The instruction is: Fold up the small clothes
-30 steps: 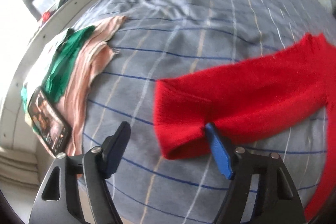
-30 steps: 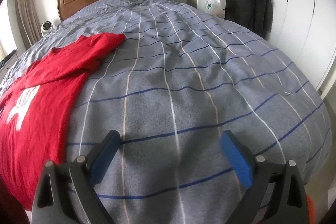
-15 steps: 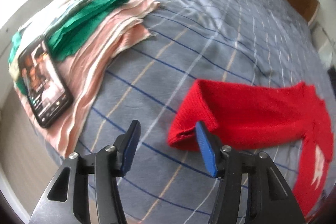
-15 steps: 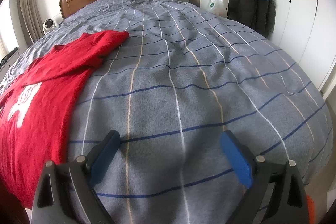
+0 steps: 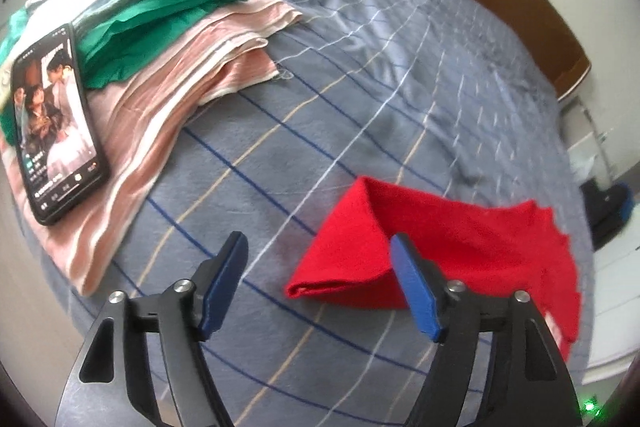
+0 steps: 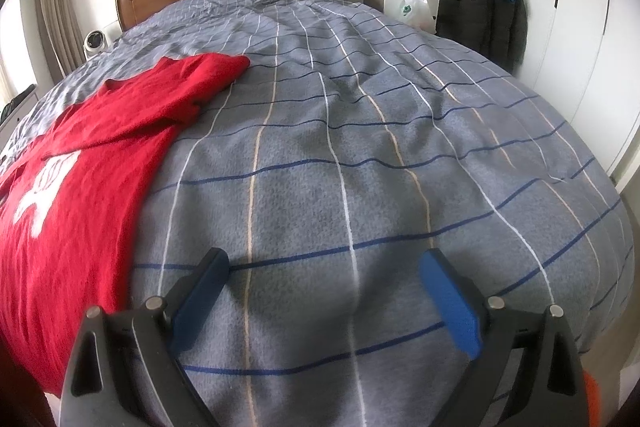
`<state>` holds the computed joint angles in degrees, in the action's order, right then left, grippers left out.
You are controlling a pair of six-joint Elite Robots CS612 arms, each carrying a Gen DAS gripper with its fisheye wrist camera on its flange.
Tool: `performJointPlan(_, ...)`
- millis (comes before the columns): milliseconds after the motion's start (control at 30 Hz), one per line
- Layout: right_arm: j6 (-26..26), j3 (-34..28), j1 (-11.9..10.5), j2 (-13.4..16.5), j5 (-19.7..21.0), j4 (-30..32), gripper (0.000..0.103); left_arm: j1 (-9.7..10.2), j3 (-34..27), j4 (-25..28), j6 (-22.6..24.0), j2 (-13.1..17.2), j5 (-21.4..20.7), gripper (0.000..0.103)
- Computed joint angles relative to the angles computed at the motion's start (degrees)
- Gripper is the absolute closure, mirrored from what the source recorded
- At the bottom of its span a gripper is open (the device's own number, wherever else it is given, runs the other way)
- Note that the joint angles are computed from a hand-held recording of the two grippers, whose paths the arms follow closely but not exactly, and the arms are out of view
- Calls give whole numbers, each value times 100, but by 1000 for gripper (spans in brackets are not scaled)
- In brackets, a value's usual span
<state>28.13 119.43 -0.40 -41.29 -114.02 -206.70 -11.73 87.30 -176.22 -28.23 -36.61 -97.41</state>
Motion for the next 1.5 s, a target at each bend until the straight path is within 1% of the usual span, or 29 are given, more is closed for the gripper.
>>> performJointPlan(67, 0, -7, -1, 3, -1, 17, 7, -31, -18, 70, 246, -9, -95, 22)
performJointPlan(100, 2, -12, -2, 6, 2, 35, 7, -78, -36, 169, 544, -22, -75, 21)
performJointPlan(133, 3, -21, 0, 9, 3, 57, 7, -136, -48, 264, 809, -34, 28, 17)
performJointPlan(167, 1, -31, 1, 13, -1, 75, 7, -208, -61, 382, 1077, -44, 224, 14)
performJointPlan(200, -6, -42, 3, 19, -6, 87, 7, -278, -83, 498, 1292, -41, 465, 14)
performJointPlan(233, -13, -47, 5, 21, -4, 93, 7, -349, -130, 669, 1385, -24, 781, 16)
performJointPlan(267, -23, -52, 7, 22, -1, 98, 7, -368, -190, 827, 1329, 2, 908, 27)
performJointPlan(300, -30, -49, 8, 24, 2, 90, 7, -345, -225, 892, 1208, 22, 858, 37)
performJointPlan(367, -39, -35, 4, 22, 28, 59, 7, -267, -286, 977, 874, 55, 642, 89)
performJointPlan(400, -38, -26, -1, 21, 42, 38, 7, -237, -279, 947, 678, 56, 618, 93)
performJointPlan(433, -32, -21, -4, 21, 54, 24, 7, -230, -251, 909, 501, 35, 684, 94)
performJointPlan(467, -29, -23, -8, 22, 61, 21, 7, -231, -221, 860, 426, 9, 716, 95)
performJointPlan(567, -28, -25, -6, 24, 61, 31, 7, -322, -136, 729, 570, -176, 799, 95)
performJointPlan(633, -27, -30, -11, 29, 79, 20, 7, -380, -167, 602, 709, -310, 560, 95)
performJointPlan(733, -19, -34, -13, 31, 95, 9, 7, -562, -293, 406, 1028, -508, 170, 95)
performJointPlan(867, 7, -15, -22, 28, 139, -45, 7, -945, -601, 277, 1601, -626, -423, 95)
performJointPlan(967, 17, 11, -30, 26, 184, -116, 7, -1217, -803, 323, 1924, -598, -797, 95)
performJointPlan(1000, 20, 23, -35, 25, 202, -146, 7, -1341, -884, 368, 2061, -565, -910, 95)
performJointPlan(1100, 34, 44, -46, 27, 245, -205, 7, -1658, -1139, 582, 2407, -398, -1023, 95)
performJointPlan(1133, 32, 43, -45, 28, 249, -210, 7, -1726, -1210, 638, 2430, -336, -1034, 95)
performJointPlan(1200, 22, 44, -48, 30, 250, -214, 7, -1881, -1399, 774, 2491, -142, -1090, 92)
performJointPlan(1233, 26, 45, -47, 29, 250, -214, 7, -1966, -1475, 828, 2518, -48, -984, 80)
performJointPlan(1267, 27, 48, -49, 30, 256, -219, 7, -2060, -1530, 927, 2538, 32, -772, 45)
performJointPlan(1300, 31, 49, -49, 30, 258, -222, 7, -2136, -1491, 1007, 2531, 46, -555, 28)
performJointPlan(1333, 36, 49, -52, 29, 265, -225, 7, -2190, -1473, 1003, 2492, 98, -426, 15)
performJointPlan(1367, 41, 53, -52, 27, 272, -234, 7, -2200, -1422, 949, 2473, 127, -459, 15)
performJointPlan(1433, 54, 75, -53, 27, 295, -293, 7, -2198, -1341, 1011, 2456, 138, -621, 15)
performJointPlan(1467, 61, 85, -53, 29, 307, -327, 7, -2175, -1245, 988, 2445, 116, -636, 15)
performJointPlan(1500, 69, 90, -56, 33, 321, -351, 7, -2162, -1123, 924, 2433, 86, -564, 15)
